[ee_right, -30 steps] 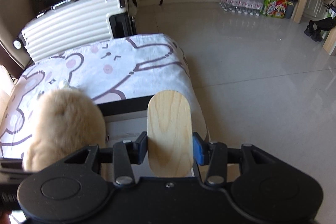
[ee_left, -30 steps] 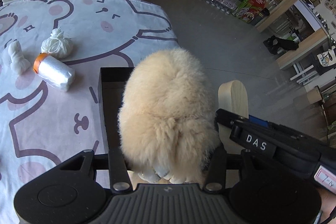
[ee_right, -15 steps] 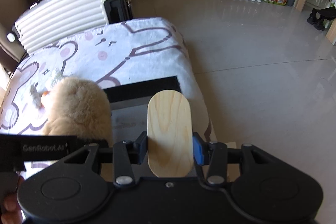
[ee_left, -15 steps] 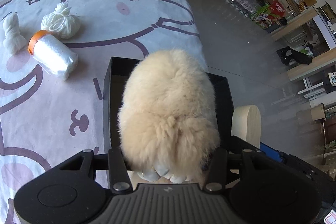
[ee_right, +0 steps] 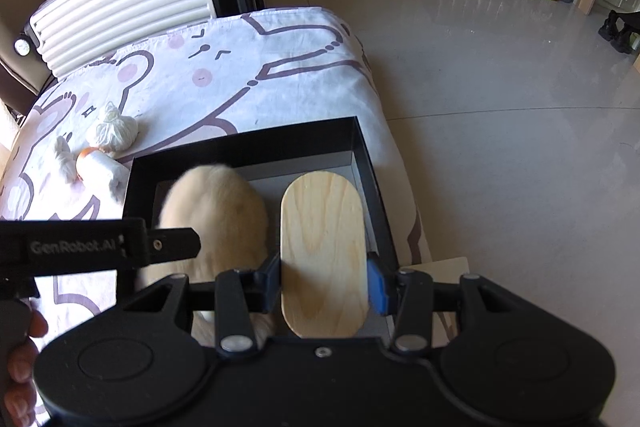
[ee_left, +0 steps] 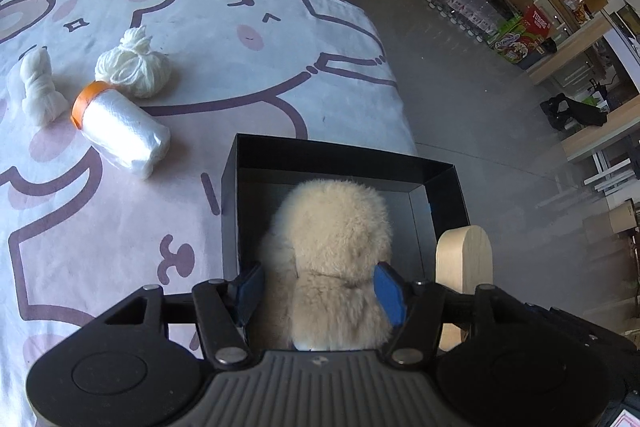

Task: Organize objects
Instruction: 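Lower the bunny with the left tool while the right tool lowers the brush into the box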

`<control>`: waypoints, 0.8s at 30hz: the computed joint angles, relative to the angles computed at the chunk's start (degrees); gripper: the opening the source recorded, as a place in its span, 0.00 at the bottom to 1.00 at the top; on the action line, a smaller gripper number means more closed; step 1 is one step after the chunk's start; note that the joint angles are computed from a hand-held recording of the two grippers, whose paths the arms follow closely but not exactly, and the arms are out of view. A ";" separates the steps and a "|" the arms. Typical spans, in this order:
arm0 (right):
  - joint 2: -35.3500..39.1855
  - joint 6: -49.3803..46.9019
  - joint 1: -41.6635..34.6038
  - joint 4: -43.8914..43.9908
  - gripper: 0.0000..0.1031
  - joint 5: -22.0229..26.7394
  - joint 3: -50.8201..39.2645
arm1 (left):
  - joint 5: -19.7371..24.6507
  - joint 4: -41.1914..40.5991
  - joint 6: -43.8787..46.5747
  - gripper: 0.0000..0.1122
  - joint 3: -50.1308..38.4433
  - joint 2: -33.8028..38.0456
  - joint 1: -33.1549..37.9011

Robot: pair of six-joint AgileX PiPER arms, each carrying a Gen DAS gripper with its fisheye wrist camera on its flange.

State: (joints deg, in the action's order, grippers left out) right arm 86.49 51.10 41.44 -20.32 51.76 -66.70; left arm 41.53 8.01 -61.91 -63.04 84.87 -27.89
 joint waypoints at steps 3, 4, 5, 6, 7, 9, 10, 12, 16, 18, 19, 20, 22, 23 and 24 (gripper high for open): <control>0.45 -0.83 -0.15 0.77 0.44 -0.03 -0.19 | 1.44 1.69 0.83 0.54 -0.65 -0.51 -1.01; 0.65 -1.18 -0.22 1.03 0.44 0.01 -0.27 | 1.82 1.89 1.33 0.54 -0.87 -0.65 -1.15; 0.86 -1.33 -0.18 1.11 0.44 0.09 -0.34 | 2.19 2.22 1.53 0.54 -0.97 -0.83 -1.36; 1.15 -1.54 -0.13 1.17 0.44 0.25 -0.42 | 2.76 2.72 1.57 0.54 -1.24 -0.93 -1.66; 1.58 -1.75 -0.12 1.24 0.44 0.34 -0.59 | 3.40 3.46 1.61 0.54 -1.46 -1.09 -2.02; 2.27 -2.16 -0.09 1.47 0.44 0.23 -0.64 | 4.78 5.16 1.89 0.54 -1.99 -1.19 -2.77; 2.71 -2.60 -0.13 1.78 0.44 0.04 -0.69 | 5.97 6.27 1.99 0.54 -2.48 -1.21 -3.34; 3.90 -3.53 -0.01 2.22 0.44 -0.25 -1.02 | 7.30 8.48 2.03 0.54 -2.55 -1.83 -4.32; 6.87 -4.26 0.53 2.18 0.44 -0.76 -1.83 | 8.11 12.20 1.00 0.54 -1.23 -4.70 -5.01; 8.57 -4.08 0.75 1.73 0.44 -1.20 -2.36 | 7.90 13.42 0.05 0.54 0.04 -6.73 -4.62; 9.30 -3.67 0.97 1.27 0.44 -1.37 -2.64 | 7.97 13.93 -0.45 0.54 0.67 -7.64 -4.33; 10.11 -3.37 1.21 0.81 0.44 -1.71 -2.96 | 8.20 14.36 -0.86 0.54 1.25 -8.49 -3.95; 11.73 -3.71 1.70 0.60 0.44 -2.01 -4.04 | 8.47 14.09 -0.51 0.54 2.27 -9.75 -2.84; 12.45 -4.29 2.07 0.66 0.44 -1.97 -4.69 | 8.36 13.66 -0.15 0.54 2.81 -10.25 -2.28; 13.38 -5.72 2.49 0.87 0.44 -1.88 -5.71 | 8.15 13.09 0.34 0.54 3.32 -10.65 -1.67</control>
